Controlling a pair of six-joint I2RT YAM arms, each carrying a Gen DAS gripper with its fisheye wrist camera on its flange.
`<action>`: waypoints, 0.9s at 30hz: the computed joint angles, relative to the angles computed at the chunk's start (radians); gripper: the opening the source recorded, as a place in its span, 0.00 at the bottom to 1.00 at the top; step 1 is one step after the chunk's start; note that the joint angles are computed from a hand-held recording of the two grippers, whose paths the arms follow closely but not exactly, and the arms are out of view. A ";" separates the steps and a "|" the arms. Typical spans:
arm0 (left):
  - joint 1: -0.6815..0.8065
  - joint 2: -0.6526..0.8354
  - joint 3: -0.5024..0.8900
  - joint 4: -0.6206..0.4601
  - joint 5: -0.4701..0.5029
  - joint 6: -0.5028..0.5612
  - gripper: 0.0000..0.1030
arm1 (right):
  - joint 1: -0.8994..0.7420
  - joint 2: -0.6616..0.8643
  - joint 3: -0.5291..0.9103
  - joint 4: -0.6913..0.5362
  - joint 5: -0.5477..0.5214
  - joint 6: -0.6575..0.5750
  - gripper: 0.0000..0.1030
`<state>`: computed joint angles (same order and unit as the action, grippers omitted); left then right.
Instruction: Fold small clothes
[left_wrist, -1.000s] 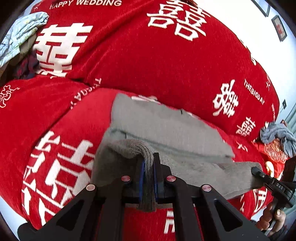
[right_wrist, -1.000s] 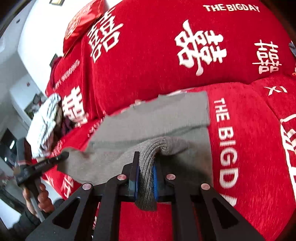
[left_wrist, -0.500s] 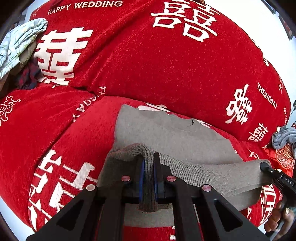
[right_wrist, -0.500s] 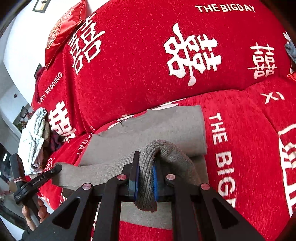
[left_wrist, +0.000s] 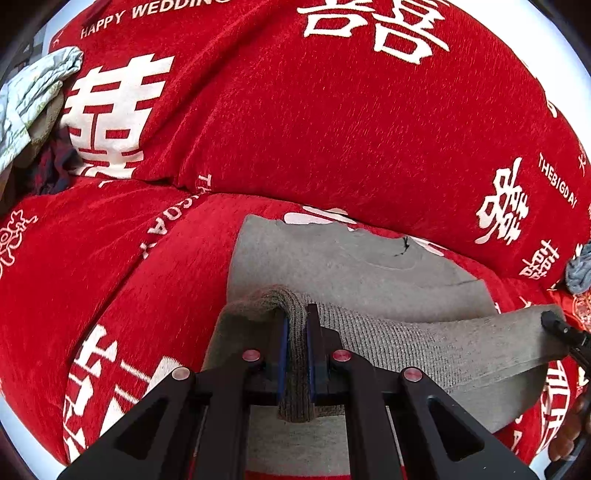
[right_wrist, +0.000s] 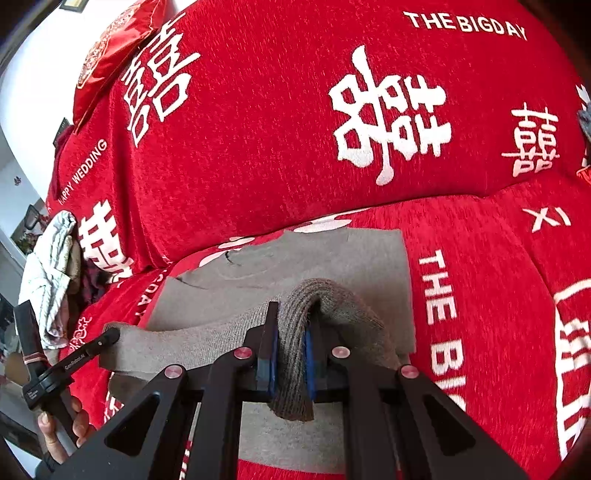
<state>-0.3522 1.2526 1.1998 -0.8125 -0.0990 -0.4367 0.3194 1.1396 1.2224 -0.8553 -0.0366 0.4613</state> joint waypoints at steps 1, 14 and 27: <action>0.001 0.005 0.003 0.003 -0.002 0.005 0.10 | -0.005 0.009 0.005 0.002 0.000 -0.004 0.12; -0.007 0.114 0.078 0.038 -0.026 0.036 0.10 | -0.059 0.111 0.038 0.050 -0.022 -0.022 0.12; 0.018 0.247 0.172 0.061 -0.012 0.057 0.10 | -0.098 0.232 0.099 0.091 -0.048 -0.048 0.12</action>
